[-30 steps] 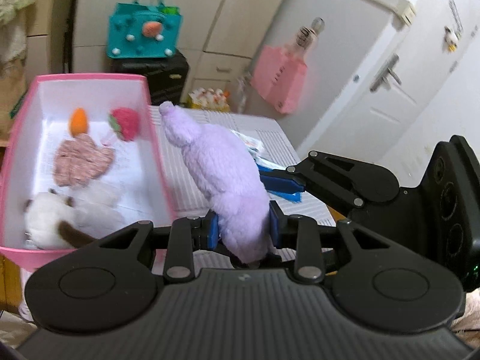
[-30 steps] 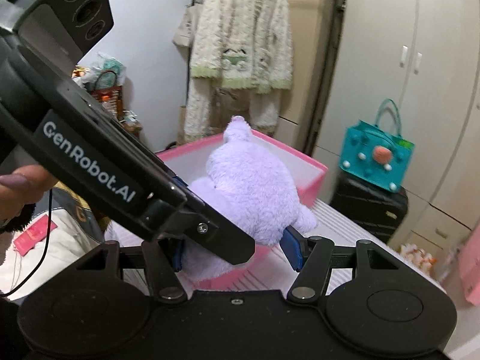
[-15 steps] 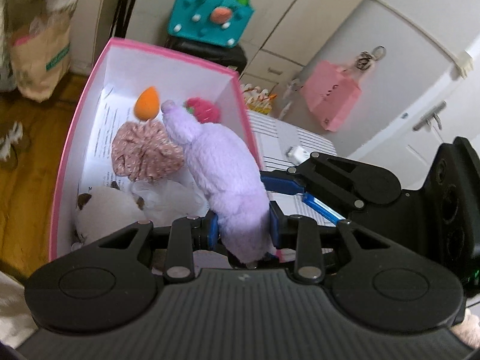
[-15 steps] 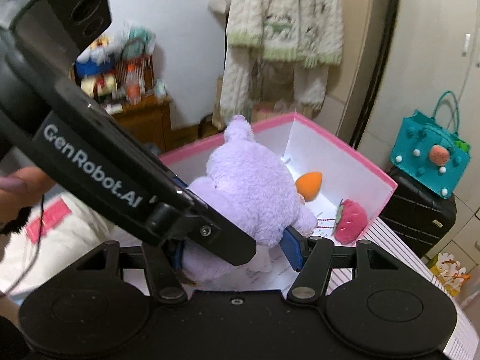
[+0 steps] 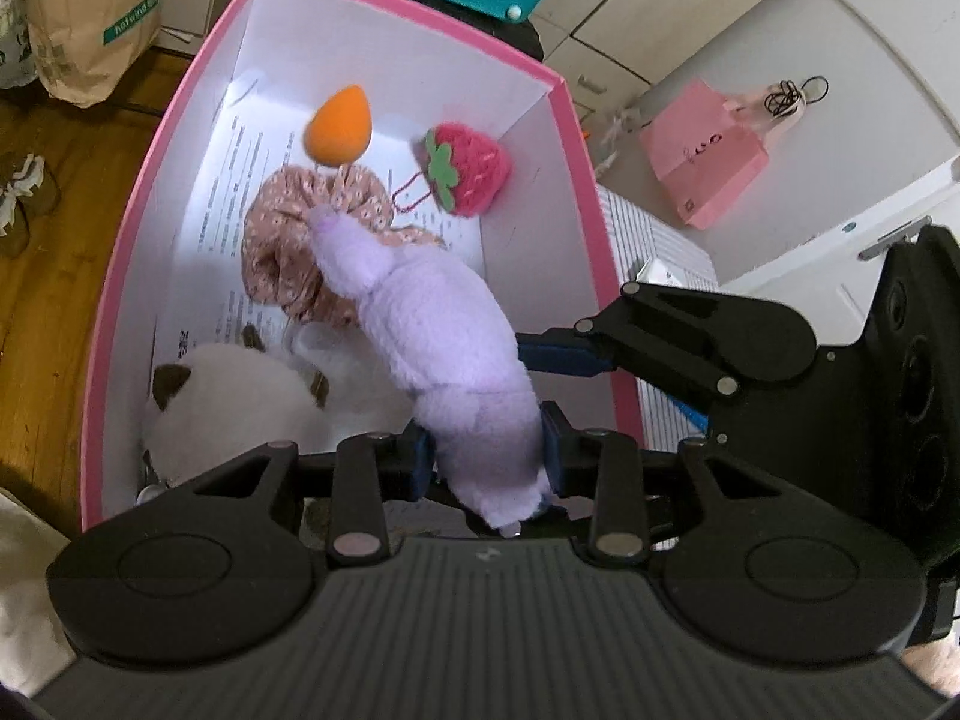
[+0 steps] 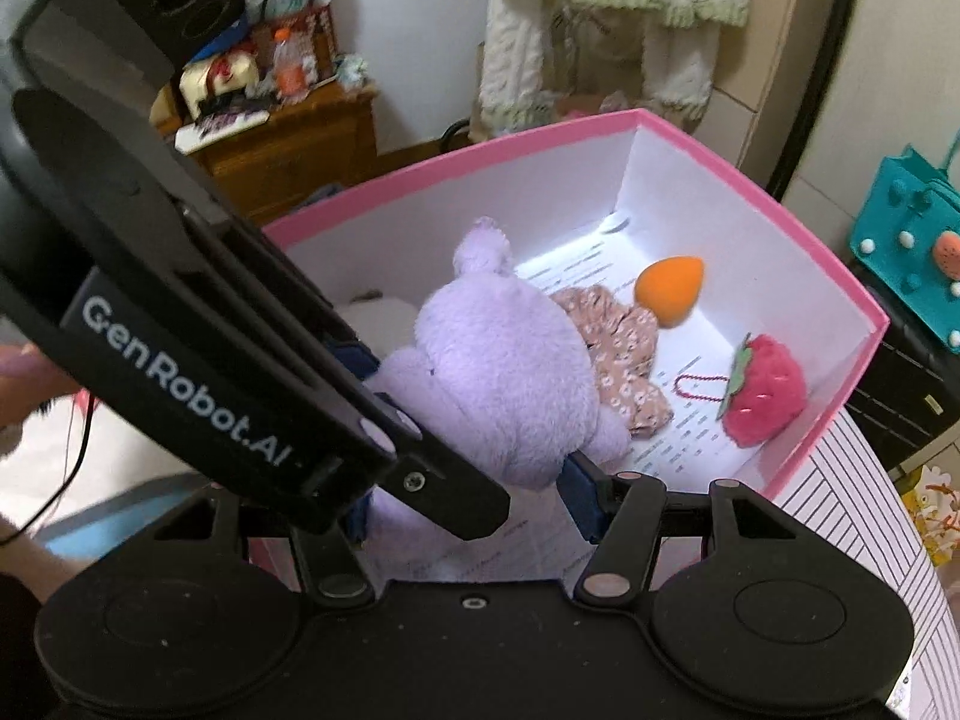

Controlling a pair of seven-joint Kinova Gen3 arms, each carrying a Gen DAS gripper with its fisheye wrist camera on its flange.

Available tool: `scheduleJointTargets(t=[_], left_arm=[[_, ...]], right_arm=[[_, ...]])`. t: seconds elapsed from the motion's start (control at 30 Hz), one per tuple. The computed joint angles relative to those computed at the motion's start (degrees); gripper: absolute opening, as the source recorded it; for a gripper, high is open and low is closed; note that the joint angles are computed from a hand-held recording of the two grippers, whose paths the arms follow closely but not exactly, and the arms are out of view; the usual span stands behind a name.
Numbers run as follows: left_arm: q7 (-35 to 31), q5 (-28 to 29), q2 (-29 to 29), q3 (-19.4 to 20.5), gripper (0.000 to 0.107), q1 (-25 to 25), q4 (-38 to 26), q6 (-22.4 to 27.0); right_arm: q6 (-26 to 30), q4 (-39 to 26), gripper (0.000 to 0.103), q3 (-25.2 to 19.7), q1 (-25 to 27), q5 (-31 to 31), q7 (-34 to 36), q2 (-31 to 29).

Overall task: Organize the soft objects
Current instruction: 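Carry the lavender plush over the pink box with the left tool, then lower the lavender plush into the box and open the left tool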

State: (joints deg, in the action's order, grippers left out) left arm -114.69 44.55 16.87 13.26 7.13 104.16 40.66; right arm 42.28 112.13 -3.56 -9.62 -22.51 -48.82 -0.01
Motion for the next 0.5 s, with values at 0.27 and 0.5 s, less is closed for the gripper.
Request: scheduleJointTargets(t=[0.27, 0.5], left_arm=[[-3.34, -1.18, -2.86, -0.52, 0.046, -0.14, 1.58, -1.41], [-2.96, -4.02, -0.41, -0.66, 0.034, 0.55, -1.44, 0.67]], right_arm=[[3.75, -3.69, 0.064, -0.44, -0.20, 3.40, -1.64, 2.28], [6.76, -5.35, 0.062, 0.34, 2.10, -0.17, 1.19, 3.31]])
